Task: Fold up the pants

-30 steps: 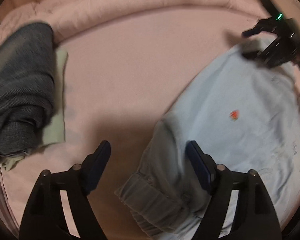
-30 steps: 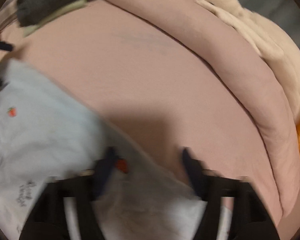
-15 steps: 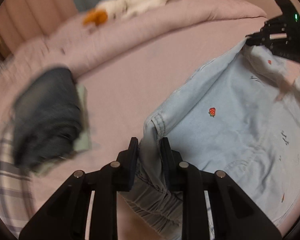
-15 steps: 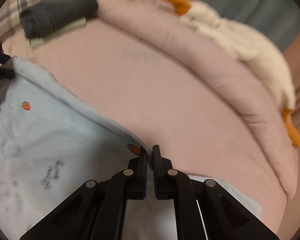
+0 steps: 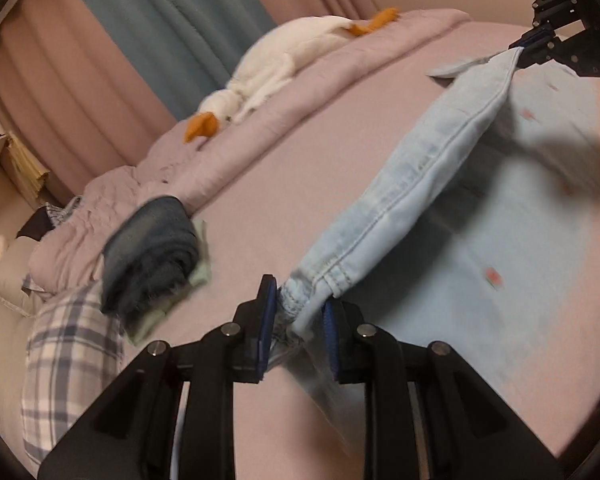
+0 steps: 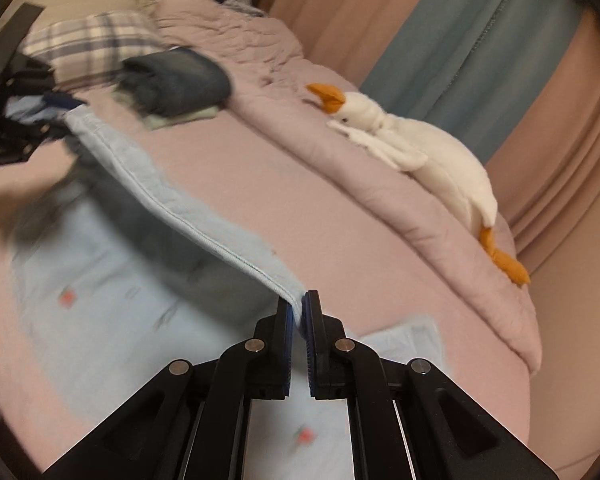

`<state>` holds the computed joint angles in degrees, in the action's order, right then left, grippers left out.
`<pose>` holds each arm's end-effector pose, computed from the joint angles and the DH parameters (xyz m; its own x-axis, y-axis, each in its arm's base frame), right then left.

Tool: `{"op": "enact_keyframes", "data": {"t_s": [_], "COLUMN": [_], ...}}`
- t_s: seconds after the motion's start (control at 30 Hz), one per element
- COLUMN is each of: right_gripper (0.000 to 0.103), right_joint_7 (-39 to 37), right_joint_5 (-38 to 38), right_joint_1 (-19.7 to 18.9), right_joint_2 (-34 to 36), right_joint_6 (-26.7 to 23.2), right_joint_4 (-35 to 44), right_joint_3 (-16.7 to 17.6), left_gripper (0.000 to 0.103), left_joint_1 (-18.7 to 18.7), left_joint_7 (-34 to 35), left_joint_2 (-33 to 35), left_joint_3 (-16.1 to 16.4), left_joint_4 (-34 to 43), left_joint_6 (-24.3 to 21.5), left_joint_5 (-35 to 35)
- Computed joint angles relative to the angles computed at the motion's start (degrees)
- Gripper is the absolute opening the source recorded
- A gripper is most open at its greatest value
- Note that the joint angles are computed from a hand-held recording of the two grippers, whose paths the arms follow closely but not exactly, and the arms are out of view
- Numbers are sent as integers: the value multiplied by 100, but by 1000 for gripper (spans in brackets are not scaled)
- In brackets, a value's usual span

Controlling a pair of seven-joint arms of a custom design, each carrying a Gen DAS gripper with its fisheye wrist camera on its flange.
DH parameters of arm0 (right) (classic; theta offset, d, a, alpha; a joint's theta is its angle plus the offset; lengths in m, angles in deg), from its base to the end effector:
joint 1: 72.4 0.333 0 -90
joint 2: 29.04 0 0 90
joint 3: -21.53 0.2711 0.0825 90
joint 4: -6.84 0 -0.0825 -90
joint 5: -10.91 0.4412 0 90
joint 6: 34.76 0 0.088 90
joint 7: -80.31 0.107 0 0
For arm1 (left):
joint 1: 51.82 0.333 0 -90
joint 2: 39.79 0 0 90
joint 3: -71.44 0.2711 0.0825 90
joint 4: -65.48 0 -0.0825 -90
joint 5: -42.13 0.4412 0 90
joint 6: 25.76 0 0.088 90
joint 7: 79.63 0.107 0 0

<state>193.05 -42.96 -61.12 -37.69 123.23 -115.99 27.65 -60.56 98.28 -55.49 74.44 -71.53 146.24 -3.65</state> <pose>0.5695 0.2152 0.4751 0.3285 -0.7611 0.5593 -0.4800 -0.6445 -0.5951 0.5556 -0.0034 0.4382 -0.5373 -0.6904 -0.4844 -0.3203 0.6984 -0.6401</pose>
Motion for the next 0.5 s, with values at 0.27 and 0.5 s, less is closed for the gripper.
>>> {"op": "enact_keyframes", "data": {"t_s": [0.27, 0.5], "right_gripper": [5, 5], "right_joint_7": [-181, 194], "right_joint_5": [439, 272], "right_joint_1": [33, -43], "right_joint_2": [-582, -507], "right_joint_6": [-219, -103], "right_joint_4": [-1310, -1230], "right_joint_3": [137, 150], "left_gripper": [20, 19], "left_joint_1": [183, 34], "left_joint_7": [-152, -374], "left_joint_2": [-411, -501], "left_joint_3": [-87, 100], "left_joint_4": [-958, -1002], "left_joint_6": [-270, -310], "left_joint_5": [455, 371]}}
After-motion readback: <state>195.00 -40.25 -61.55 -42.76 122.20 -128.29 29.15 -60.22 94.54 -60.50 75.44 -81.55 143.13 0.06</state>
